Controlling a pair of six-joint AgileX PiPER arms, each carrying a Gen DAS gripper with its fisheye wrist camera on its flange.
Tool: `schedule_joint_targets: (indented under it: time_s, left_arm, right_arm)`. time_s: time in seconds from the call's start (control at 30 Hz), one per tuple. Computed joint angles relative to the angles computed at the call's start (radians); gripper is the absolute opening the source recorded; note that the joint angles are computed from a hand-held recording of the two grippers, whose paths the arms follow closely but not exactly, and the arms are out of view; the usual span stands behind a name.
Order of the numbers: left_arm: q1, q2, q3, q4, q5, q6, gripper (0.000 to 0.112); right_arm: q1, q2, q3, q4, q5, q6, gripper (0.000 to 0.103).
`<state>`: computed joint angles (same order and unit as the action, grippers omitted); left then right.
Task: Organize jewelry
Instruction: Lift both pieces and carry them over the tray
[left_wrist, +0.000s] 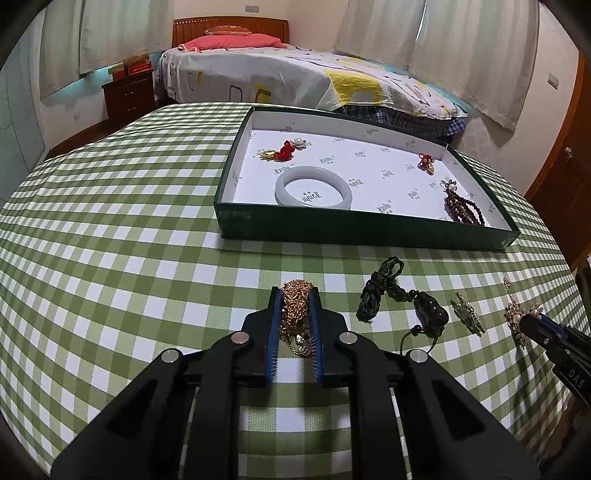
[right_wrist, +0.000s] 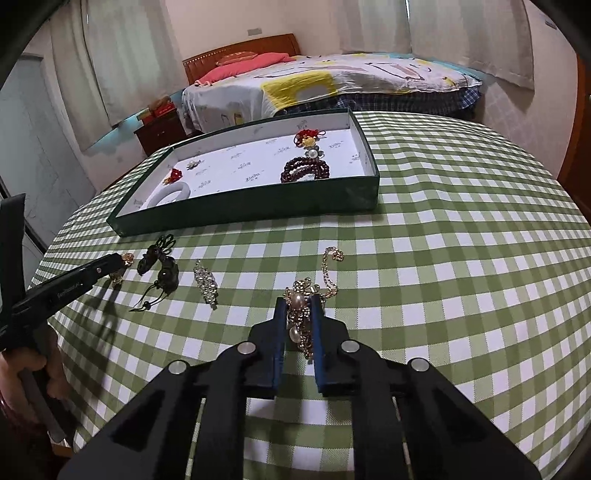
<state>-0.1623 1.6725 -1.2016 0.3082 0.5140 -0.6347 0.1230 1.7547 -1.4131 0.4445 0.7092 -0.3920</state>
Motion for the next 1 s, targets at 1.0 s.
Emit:
schedule_joint_targets:
  time_s: [1.0]
  left_arm:
    - [-0.035,-0.085,0.069,0.080,-0.017,-0.074,0.015]
  right_arm:
    - [0.016,-0.061,0.036,0.023,-0.108,-0.029,0.010]
